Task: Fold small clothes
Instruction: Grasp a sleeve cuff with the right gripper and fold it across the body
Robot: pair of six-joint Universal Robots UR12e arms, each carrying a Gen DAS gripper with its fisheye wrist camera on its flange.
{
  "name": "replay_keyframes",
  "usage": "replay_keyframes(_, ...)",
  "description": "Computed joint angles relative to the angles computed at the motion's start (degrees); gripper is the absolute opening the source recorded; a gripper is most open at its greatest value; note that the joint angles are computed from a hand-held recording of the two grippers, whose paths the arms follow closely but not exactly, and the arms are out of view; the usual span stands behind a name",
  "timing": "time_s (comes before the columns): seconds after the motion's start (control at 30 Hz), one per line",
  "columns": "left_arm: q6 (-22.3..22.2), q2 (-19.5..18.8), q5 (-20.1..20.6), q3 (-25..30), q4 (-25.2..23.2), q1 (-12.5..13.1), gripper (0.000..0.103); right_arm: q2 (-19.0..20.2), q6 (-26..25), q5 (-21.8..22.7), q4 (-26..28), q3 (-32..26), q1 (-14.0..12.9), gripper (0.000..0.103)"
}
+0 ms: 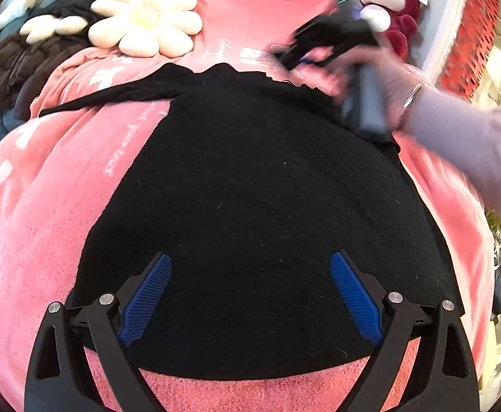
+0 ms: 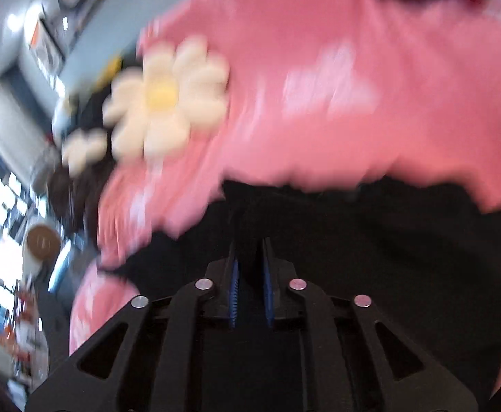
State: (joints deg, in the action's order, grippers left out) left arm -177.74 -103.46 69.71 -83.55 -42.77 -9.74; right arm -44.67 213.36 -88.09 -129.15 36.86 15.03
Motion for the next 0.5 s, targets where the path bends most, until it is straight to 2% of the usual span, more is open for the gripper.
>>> replay_keyframes(0.03, -0.1, -0.1, -0.2, 0.1, -0.2, 0.1, 0.092, 0.0, -0.4, -0.7, 1.7, 0.4, 0.7, 0.013)
replay_keyframes(0.07, -0.2, 0.0, -0.5, 0.1, -0.4, 0.2, 0.092, -1.4, -0.8, -1.3, 0.9, 3.2, 1.3, 0.013)
replay_keyframes(0.1, -0.3, -0.1, -0.7, 0.1, -0.5, 0.3, 0.092, -2.9, -0.8, -1.6, -0.5, 6.0, 1.3, 0.013)
replay_keyframes(0.13, -0.7, -0.1, -1.1, 0.1, -0.7, 0.4, 0.092, -5.7, -0.4, -2.7, -3.7, 11.3, 1.5, 0.013)
replay_keyframes(0.2, -1.4, -0.1, -2.1, 0.2, -1.0, 0.7, 0.092, -11.0, 1.1, -6.8, -8.1, 20.2, 1.7, 0.03)
replay_keyframes(0.23, -1.8, -0.1, -2.5, 0.3, -1.0, 0.8, 0.092, -12.6, 2.0, -9.3, -8.4, 22.3, 1.9, 0.041)
replay_keyframes(0.3, -2.1, -0.1, -3.0, 0.3, -1.0, 1.0, 0.092, -17.6, 4.6, -15.2, -9.4, 29.7, 2.2, 0.043)
replay_keyframes(0.4, -3.4, -0.2, -4.3, 0.7, -1.5, 1.6, 0.092, -22.6, 7.9, -23.0, -4.9, 36.0, 2.9, 0.044)
replay_keyframes(0.43, -5.1, -0.2, -5.6, 0.6, -1.4, 2.1, 0.092, -23.2, 8.6, -23.7, -3.4, 36.6, 3.0, 0.044)
replay_keyframes(0.5, -9.0, -0.2, -5.3, 0.3, -0.6, 2.7, 0.092, -25.3, 9.8, -22.7, -2.0, 38.9, 1.8, 0.044)
